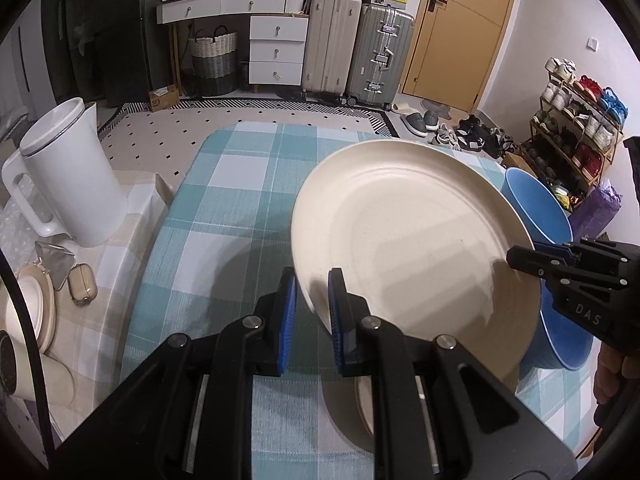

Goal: Organize plates and bowls

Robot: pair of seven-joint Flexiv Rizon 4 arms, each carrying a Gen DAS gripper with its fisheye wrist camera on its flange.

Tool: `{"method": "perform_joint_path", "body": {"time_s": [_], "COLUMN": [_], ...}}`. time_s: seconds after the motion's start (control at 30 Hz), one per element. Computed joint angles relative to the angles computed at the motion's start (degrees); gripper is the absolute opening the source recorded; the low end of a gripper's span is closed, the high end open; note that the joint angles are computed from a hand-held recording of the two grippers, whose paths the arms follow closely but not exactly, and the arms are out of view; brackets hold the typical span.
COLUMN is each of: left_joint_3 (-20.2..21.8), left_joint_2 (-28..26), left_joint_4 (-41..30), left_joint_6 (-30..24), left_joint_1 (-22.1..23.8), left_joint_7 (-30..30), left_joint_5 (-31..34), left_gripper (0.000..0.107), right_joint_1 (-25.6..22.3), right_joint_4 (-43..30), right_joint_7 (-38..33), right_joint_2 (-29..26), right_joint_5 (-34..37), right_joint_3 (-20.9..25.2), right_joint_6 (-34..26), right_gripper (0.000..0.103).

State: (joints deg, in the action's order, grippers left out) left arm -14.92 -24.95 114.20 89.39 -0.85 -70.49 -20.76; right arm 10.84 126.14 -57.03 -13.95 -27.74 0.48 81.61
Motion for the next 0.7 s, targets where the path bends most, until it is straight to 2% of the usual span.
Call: {"method": "perform_joint_path", "body": {"time_s": [0.2,0.53,0.7], "left_joint_3": [-2.9,-5.6,-6.4], "left_joint_2": [0.5,1.6,2.8], "left_joint_4": [2.1,5.0,7.2], "left_joint_6": [0.5,1.6,2.8], "left_joint_1": [2.3,4.6,5.5], "left_joint_7": [1.8,4.3,5.0], "left_joint_5": [-0.9,-1.3,-0.8], "left_gripper": [0.011,0.011,0.011], "right_joint_1": [0.7,1.2,2.4], "right_joint_4": [2.1,6.8,10.1], "right_joint_7": [2.2,8.1,15.2], "right_joint_2": [0.9,3.0,4.7], "right_joint_5": [-1.3,-6.3,-15.5], "right_joint_3": [-0.9,-2.2,-5.6], "right_joint_6": [0.9,4.0,7.0], "right_gripper": [0.017,0.019,0.02]}}
